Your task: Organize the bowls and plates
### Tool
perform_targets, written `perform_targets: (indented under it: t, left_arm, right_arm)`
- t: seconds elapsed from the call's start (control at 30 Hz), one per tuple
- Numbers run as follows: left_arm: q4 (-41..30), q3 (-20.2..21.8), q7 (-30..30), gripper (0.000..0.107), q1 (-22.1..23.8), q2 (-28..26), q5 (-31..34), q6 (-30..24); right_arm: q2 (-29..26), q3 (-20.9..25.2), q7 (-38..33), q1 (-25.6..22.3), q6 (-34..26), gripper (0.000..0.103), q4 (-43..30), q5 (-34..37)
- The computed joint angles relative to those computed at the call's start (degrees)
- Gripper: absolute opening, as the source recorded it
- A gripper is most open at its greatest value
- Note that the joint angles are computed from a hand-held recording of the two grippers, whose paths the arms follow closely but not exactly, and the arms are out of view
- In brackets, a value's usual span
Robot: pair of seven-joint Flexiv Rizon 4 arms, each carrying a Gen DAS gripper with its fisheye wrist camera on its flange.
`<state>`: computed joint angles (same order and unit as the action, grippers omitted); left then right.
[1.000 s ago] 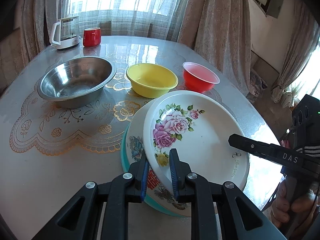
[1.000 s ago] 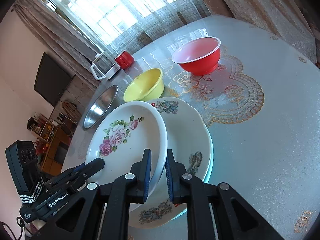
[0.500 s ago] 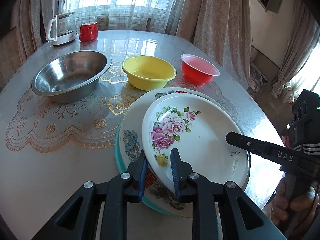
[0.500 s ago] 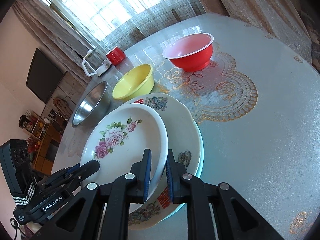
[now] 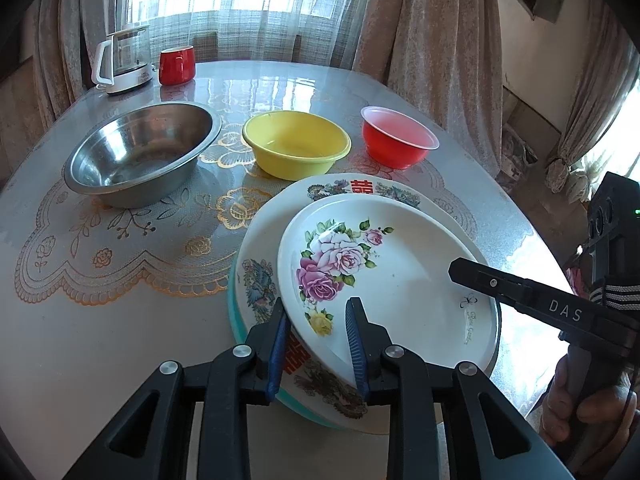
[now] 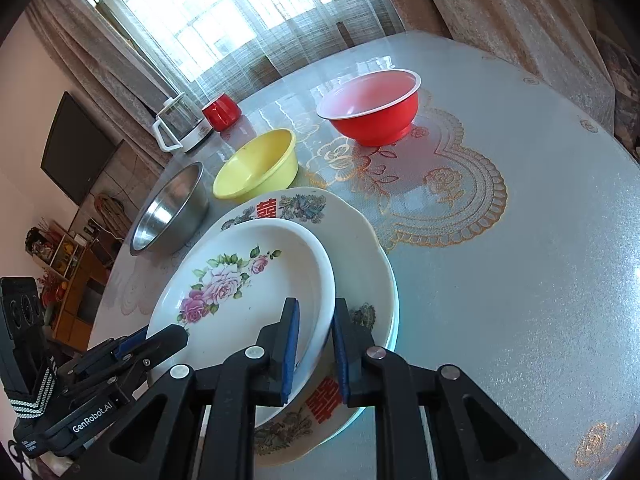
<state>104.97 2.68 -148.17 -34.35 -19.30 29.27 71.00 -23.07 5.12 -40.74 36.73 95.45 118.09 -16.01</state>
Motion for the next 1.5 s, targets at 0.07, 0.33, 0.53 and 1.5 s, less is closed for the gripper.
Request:
perform_targets:
  t: [0.07, 0.33, 0.53, 1.5]
  left_arm:
    - [-0.22, 0.02, 0.03, 0.028, -0.22, -0.03, 0.36, -0.39]
    - [-1.01, -0.04, -0.62, 0.029, -0.71, -0.12, 1.37, -1.91]
    - [-1.14, -0.46, -0.93, 0.029, -0.48, -0.04, 1.49, -2.52]
    - [-2.76, -1.63, -0.91, 0.03, -0.43, -0.19, 3.01, -6.16]
  right_arm:
    - [-0.04, 0.69, -0.15, -0.65, 0.07, 0.016, -0.06, 0.24]
    - [0.48, -0.65, 0.67, 0.4, 1.24, 0.017, 0.72, 0.99]
    - [1.64, -8.33, 2.11, 7.32, 2.03, 0.018, 2.45, 0.35]
    - [2.93, -31.75, 3.48, 28.07, 1.08, 0.022, 6.16, -4.23]
